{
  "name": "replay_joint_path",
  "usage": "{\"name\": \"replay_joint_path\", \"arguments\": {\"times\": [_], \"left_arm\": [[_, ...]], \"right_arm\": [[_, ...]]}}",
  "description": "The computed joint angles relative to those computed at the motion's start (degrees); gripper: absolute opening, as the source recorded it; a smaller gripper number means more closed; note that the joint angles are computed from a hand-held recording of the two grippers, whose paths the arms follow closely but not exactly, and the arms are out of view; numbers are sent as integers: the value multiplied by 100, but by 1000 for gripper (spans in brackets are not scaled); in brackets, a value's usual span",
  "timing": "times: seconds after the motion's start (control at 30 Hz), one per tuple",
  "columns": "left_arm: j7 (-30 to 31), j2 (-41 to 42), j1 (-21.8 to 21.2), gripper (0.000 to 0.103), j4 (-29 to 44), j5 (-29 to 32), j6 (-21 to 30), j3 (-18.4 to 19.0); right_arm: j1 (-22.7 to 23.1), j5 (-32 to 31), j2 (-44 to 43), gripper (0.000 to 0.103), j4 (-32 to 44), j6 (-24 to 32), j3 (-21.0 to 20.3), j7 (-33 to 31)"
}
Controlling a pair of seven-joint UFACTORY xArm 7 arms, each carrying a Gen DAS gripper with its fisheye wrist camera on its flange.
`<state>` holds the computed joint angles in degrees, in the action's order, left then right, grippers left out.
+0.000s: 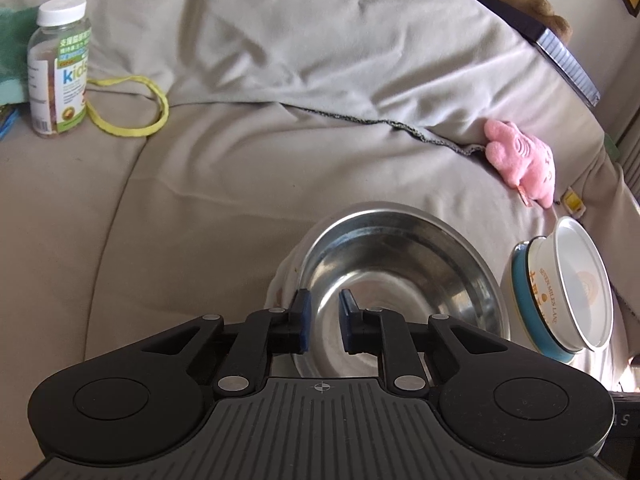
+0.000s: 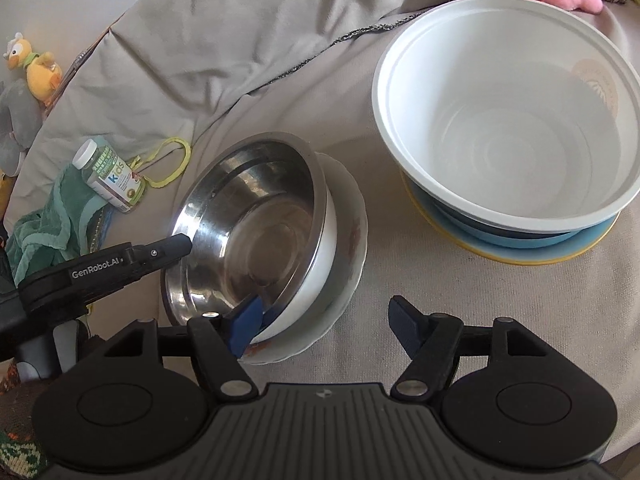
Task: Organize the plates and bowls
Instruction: 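Grasp the rim of the steel bowl and flower plate stack with the right gripper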
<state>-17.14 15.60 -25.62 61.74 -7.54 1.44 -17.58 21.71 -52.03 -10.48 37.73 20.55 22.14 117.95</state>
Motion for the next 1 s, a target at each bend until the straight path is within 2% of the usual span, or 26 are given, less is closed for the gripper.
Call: {"name": "replay_joint_path", "arguments": {"times": [0.1,0.13,0.23,0.3,0.4,0.5,0.57,0.67,0.77,0.87,0.93,1.0], "left_arm": [[210,109,176,17,206,-73,327,-167],[391,169,359,17,318,-256,533,-357],[803,249,595,15,695,-745,1283,-520],[883,243,515,14,905,-853,1668,-359],[819,144,139,14,1073,-443,1973,59],[754,13,-106,23,1047,-35,1966,297],[536,-68,-245,24,946,262,1839,464],[594,-174,-159,24,757,208,1637,407],[553,-35,-148,24,861,210,1794,430],[845,245,50,24,1069,-185,1982,228],[1175,438,263,24,1149,-708,1943,-7],[1296,547,292,24,1163,-918,1816,-52]], "right_arm": [[-42,-118,184,72,88,-162,-27,229],[-32,-175,232,72,116,-186,-34,301],[55,-318,352,72,203,-207,-89,376],[130,-312,399,72,242,-199,-150,361],[202,-332,441,72,275,-179,-225,346],[245,-374,418,72,248,-160,-263,378],[259,-419,390,72,235,-119,-266,414],[285,-501,314,72,211,44,-228,440],[280,-551,247,74,156,133,-217,465],[252,-579,216,74,115,135,-198,567],[254,-610,185,74,97,185,-168,620],[245,-599,163,74,70,136,-173,644]]}}
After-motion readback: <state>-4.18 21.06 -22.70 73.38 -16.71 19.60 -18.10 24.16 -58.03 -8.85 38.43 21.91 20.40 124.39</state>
